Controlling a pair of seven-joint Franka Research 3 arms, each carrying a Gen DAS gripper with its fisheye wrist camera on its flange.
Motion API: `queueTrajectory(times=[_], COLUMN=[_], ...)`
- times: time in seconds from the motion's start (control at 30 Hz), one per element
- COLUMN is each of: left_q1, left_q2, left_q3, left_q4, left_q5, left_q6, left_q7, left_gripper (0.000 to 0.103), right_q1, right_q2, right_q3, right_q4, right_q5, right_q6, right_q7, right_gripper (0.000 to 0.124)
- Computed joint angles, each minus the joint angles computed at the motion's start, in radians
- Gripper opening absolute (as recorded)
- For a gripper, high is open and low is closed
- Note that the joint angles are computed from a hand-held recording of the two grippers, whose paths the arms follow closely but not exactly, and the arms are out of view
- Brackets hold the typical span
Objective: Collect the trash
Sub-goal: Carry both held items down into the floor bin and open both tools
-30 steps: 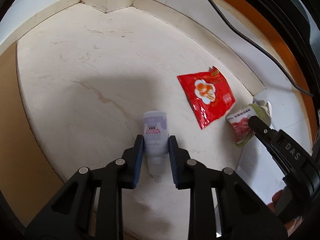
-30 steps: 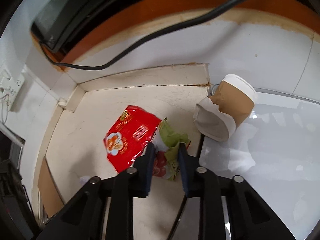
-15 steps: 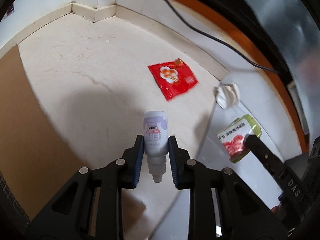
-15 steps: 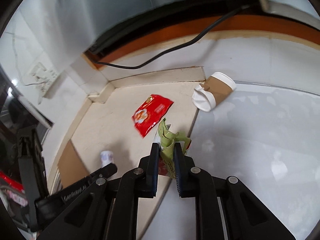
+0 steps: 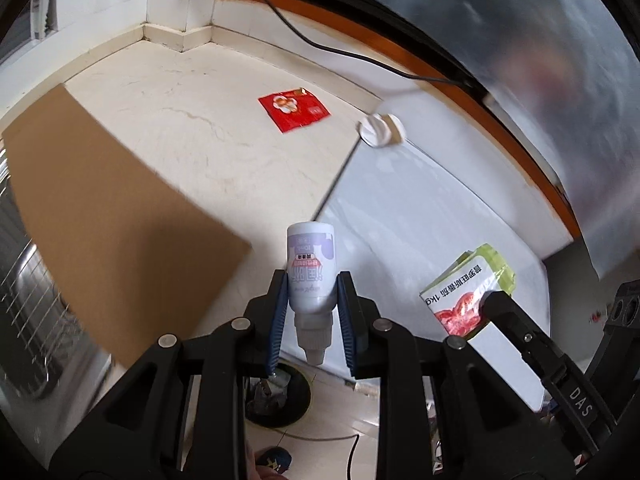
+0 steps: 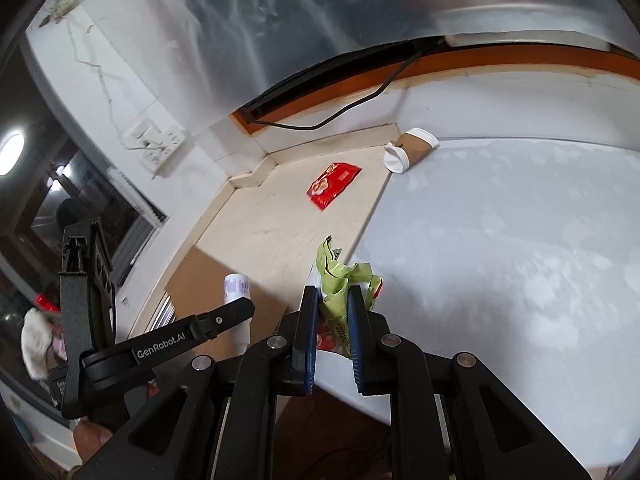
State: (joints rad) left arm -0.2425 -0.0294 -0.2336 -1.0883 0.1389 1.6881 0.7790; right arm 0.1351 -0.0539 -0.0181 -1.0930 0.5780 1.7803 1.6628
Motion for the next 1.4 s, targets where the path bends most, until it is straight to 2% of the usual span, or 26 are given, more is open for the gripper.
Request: queueTrajectory(times=[0.13, 0.37, 0.5, 0.77, 0.9, 1.1, 1.27, 1.4], left_q1=[-0.03, -0.08, -0.106, -0.15, -0.167, -0.192, -0.208, -0.219], left_q2=[-0.08, -0.181, -0.232, -0.317, -0.352, -0.394, -0.384, -0.362], left_q3=[-0.034, -0.105, -0.135, -0.134, -0.122, -0.103, -0.091, -0.096], left_q4=[-0.069, -0.151, -0.203, -0.352, -0.451, -0.632, -0.771, -0.903], left_q5=[0.028, 0.067, 0.066, -0.02, -0.076, -0.146, -0.18, -0.171], left_q6=[-0.014, -0.066, -0.099, -0.1, -0.065, 0.018, 0.12, 0.249], left_q7=[-0.046, -0.124, -0.159, -0.173, -0.169, -0.14, -0.102, -0.073], left_gripper=[0.021, 0.021, 0.021, 0.021, 0.021, 0.021, 0.021, 0.021], right_q1=[-0.011, 0.001, 0.004, -0.026, -0.055, -0.096, -0.12, -0.132], right_q2=[-0.184, -0.425, -0.523, -0.694, -0.77, -0.833, -0.877, -0.901], right_q3=[-0.038, -0.104, -0.122, -0.127, -0.114, -0.081, -0.045, -0.017], right_q4=[-0.191, -0.416, -0.514, -0.727, -0.852, -1.03, -1.203, -1.372], right_q5=[0.035, 0.033, 0.022, -0.009, -0.035, -0.062, -0.091, -0.111], right_q6=[-0.014, -0.086, -0.129, -0.194, -0.212, -0.181, -0.103, 0.006], right_q7=[-0.065, -0.133, -0.148, -0.143, -0.14, -0.132, -0.142, -0.159], right_gripper=[0.013, 0.013, 0.013, 0.013, 0.013, 0.013, 0.013, 0.013])
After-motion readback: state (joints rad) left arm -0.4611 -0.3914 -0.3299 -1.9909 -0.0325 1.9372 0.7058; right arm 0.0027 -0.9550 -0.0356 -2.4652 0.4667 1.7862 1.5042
